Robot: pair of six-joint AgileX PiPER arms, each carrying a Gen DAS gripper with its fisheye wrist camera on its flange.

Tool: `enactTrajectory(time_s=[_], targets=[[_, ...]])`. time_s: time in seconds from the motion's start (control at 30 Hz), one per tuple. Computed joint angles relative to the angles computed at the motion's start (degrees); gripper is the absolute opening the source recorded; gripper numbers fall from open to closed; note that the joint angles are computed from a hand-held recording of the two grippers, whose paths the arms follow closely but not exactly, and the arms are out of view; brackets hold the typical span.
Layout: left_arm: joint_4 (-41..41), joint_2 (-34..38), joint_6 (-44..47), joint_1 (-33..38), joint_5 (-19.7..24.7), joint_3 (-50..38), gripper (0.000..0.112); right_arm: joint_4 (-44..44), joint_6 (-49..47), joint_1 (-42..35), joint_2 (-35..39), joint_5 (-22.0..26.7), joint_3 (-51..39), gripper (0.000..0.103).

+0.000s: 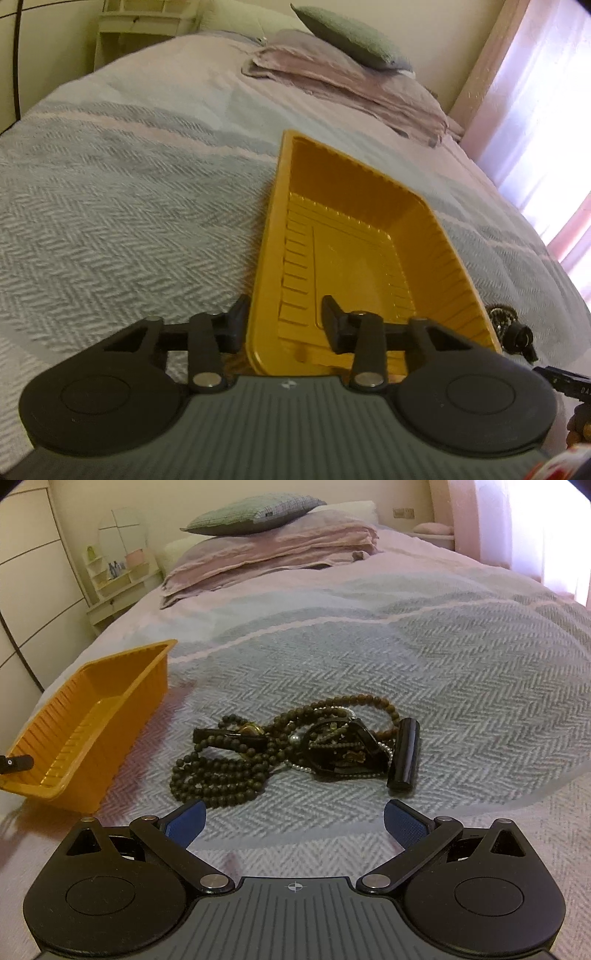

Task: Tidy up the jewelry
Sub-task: 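Grasp the orange tray rim with the left gripper and lift it, then grasp the black clasp piece with the right gripper while the left gripper holds the tray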

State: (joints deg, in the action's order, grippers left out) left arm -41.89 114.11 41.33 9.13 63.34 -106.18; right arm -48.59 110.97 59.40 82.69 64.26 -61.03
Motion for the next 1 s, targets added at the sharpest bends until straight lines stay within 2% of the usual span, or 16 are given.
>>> enactTrajectory(time_s=[0.07, 0.13, 0.4, 0.57, 0.73, 0.77, 0.83, 0.9, 1.0], targets=[[0.71, 0.40, -0.38, -0.55, 0.20, -0.67, 0.030, -0.18, 0.02, -0.22, 0.02, -0.56, 0.25, 0.102], [2.00, 0.12, -1.35, -1.03, -0.39, -0.71, 0.022, -0.11, -0.17, -0.46, 0.11, -0.75, 0.41, 0.102], [8.49, -4.07, -2.26, -3.40, -2.99, 1.65, 0.004, -0.77, 2.22, 0.26, -1.58, -1.00, 2.92, 0.102], [12.50, -9.20, -2.45, -6.29, -7.96, 6.24, 0.004, -1.77, 4.38, 1.98, -4.61, 0.73, 6.00, 0.102], [20.00, -15.25, -4.13, -11.01, -13.61, 11.35, 0.004, -3.50, 4.65, 2.82, -8.38, 3.53, 10.64, 0.102], [21.88, -16.31, -4.97, -12.07, -14.67, 12.40, 0.004, -3.76, 4.26, 2.48, -8.81, 3.52, 11.32, 0.098], [26.60, -18.45, -7.62, -14.54, -17.81, 15.07, 0.004, -4.06, 2.39, 0.50, -10.06, 1.82, 13.14, 0.078], [31.15, -19.88, -10.74, -16.89, -20.46, 17.29, 0.003, -4.34, 0.85, -2.44, -10.72, -1.07, 14.71, 0.073], [33.19, -20.33, -12.85, -18.29, -21.23, 18.08, 0.003, -3.43, -2.46, -7.18, -10.12, -5.29, 15.65, 0.057]])
